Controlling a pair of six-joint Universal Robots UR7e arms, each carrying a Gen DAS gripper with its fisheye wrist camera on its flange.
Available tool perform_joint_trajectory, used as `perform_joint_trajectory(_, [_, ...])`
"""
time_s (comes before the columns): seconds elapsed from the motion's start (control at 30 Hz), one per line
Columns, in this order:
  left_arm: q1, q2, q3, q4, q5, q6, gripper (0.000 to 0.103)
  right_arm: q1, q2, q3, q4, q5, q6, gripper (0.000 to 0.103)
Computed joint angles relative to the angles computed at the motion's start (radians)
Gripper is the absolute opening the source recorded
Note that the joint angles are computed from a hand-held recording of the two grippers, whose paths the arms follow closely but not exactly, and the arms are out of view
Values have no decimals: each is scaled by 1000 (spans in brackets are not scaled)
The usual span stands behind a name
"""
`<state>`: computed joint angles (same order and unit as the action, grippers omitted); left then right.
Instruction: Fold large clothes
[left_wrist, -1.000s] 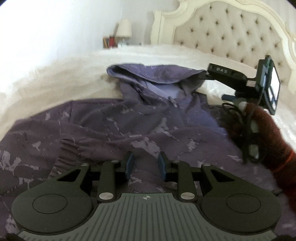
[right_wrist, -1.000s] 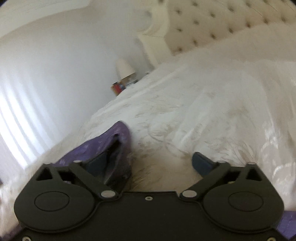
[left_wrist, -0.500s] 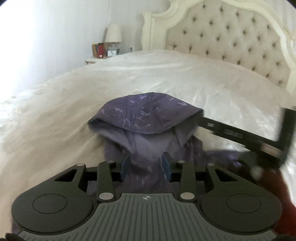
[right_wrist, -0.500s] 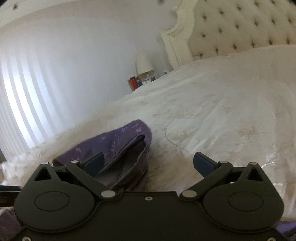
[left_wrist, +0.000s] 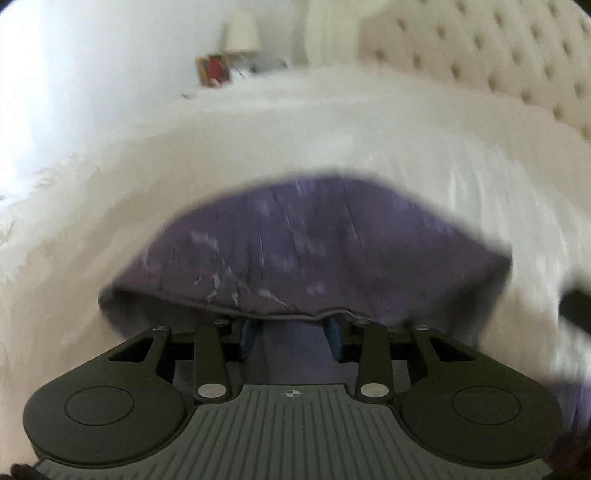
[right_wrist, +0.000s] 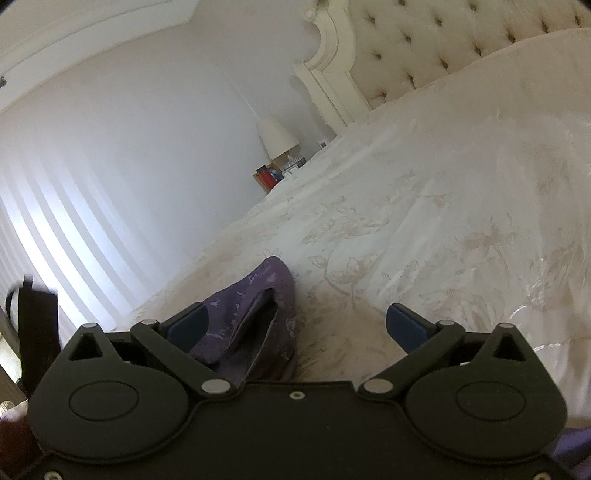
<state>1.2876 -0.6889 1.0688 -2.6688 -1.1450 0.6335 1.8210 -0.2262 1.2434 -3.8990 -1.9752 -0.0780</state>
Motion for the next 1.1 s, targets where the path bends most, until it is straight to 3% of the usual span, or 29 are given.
perform_joint_trajectory(0.13, [-5, 9, -33, -79, -87, -22, 36, -3, 1, -1, 10, 6, 17, 102])
perform_joint_trajectory(0.27, [-7, -37, 18, -44, -116, -17, 37, -5, -2, 5, 4, 10, 32, 102])
perform_joint_trajectory(0.47, [8, -94, 67, 157, -1, 30, 37, -11, -8, 18, 10, 22, 60, 102])
perform_joint_trajectory(0.53, [16, -130, 85, 229, -20, 45, 37, -11, -8, 17, 8, 23, 62, 102])
perform_joint_trajectory(0.63, [29, -185, 109, 300, -108, 101, 37, -13, -9, 18, 10, 29, 71, 102])
perform_joint_trajectory(0.73, [34, -212, 133, 240, -161, 112, 37, -16, -13, 23, 15, 35, 80, 102])
perform_joint_trajectory(0.9, [37, -144, 62, 86, -177, 10, 40, -15, -10, 20, 21, 39, 70, 102])
perform_joint_trajectory(0.97, [34, -101, 25, 23, -133, -14, 44, -15, -9, 19, 26, 39, 67, 102])
perform_joint_trajectory(1.1, [40, -28, -50, 27, -3, -26, 44, -16, -13, 26, 29, 41, 70, 102])
